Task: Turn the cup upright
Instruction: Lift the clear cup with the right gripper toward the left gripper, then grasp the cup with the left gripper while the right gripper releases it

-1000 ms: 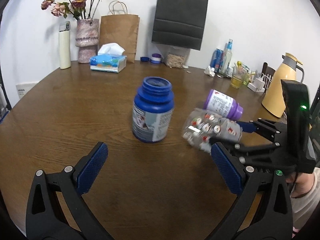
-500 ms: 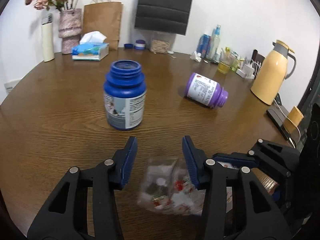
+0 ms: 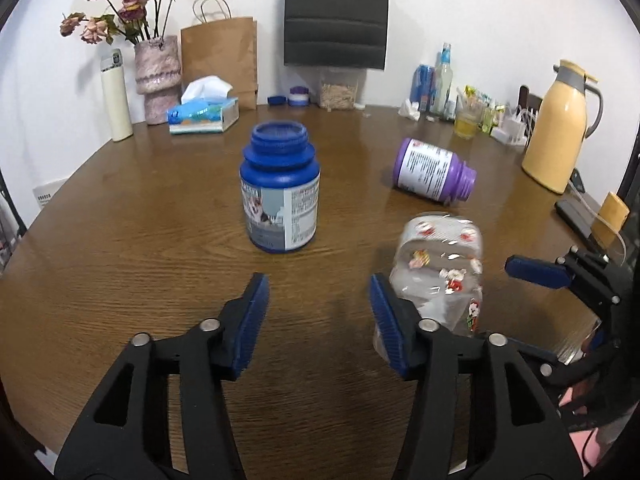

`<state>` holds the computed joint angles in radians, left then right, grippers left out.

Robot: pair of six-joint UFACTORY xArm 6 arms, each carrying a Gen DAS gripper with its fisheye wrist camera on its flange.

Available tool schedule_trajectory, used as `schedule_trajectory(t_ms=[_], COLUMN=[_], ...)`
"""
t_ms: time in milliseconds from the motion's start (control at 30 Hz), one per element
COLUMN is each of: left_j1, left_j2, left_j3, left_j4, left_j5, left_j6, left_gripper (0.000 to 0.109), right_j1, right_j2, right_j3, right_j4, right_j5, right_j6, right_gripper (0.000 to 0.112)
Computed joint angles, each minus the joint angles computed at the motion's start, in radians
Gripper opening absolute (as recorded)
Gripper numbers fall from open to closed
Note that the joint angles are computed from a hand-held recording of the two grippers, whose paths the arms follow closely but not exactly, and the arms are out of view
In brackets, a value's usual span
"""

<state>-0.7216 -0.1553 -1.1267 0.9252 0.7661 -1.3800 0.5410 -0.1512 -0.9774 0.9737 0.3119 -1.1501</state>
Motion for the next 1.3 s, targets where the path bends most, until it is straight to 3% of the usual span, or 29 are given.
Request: schedule_trajectory(t_ms=[133,167,233,333,400,533,633,767,833,967,1167,1233,1300], left_j1=[0.012,0.015,0.017,0.003,0.002,0.022,0.026,0.022,0.028,0.039,0.067,0.086,0.12], left_j2=[-0.002,0.014,0.065,0.184,0.25,0.264,0.237,0.177,0.171,0.153,0.156,0.161,0.171], left_j3=[-0.017,-0.035,-0.083,-0.213,-0.283,-0.277,-0.241,-0.216,-0.223,-0.224,-0.241,-0.247,-0.252], left_j4=[-0.032,-0.064,-0.164,-0.342,-0.407,-0.467,-0.403,-0.189,-0.132,0.066,0.207,0.193,0.129], left_j5=[-0.091,-0.124,-0.161,-0.097,-0.042,-0.103,-0.166,-0.196,-0.211,-0.25,-0.294,-0.318,-0.358], left_j6=[0.053,0.102,0.245,0.493,0.573,0.594,0.521,0.371,0.346,0.226,0.18,0.187,0.227], left_gripper=[0.068,0.077,0.079,0.079,0.056,0.057,0.057,0.057,0.057,0.057,0.057,0.058,0.058], right_j1=[-0.013,-0.021,-0.038,-0.071,-0.089,-0.129,-0.149,-0.197,-0.243,-0.314,-0.341,-0.334,-0.329], right_j2=[0.004,0.002,-0.001,-0.006,-0.016,-0.047,-0.063,-0.049,-0.003,0.165,0.468,0.563,0.612], right_j3=[0.006,0.009,0.011,0.025,0.041,0.071,0.06,-0.045,-0.14,-0.382,-0.751,-0.866,-0.937], right_j4=[-0.042,-0.054,-0.043,-0.059,-0.071,-0.073,-0.006,0.175,0.256,0.318,0.406,0.413,0.412], right_j5=[-0.041,-0.046,-0.048,-0.055,-0.059,-0.062,-0.04,0.133,0.309,0.651,0.954,0.993,0.999], right_j6=[0.08,0.107,0.124,0.188,0.214,0.227,0.181,0.106,0.092,0.222,0.477,0.567,0.589], right_gripper=[0.077,0.077,0.077,0.077,0.077,0.077,0.077,0.078,0.078,0.086,0.085,0.067,0.066])
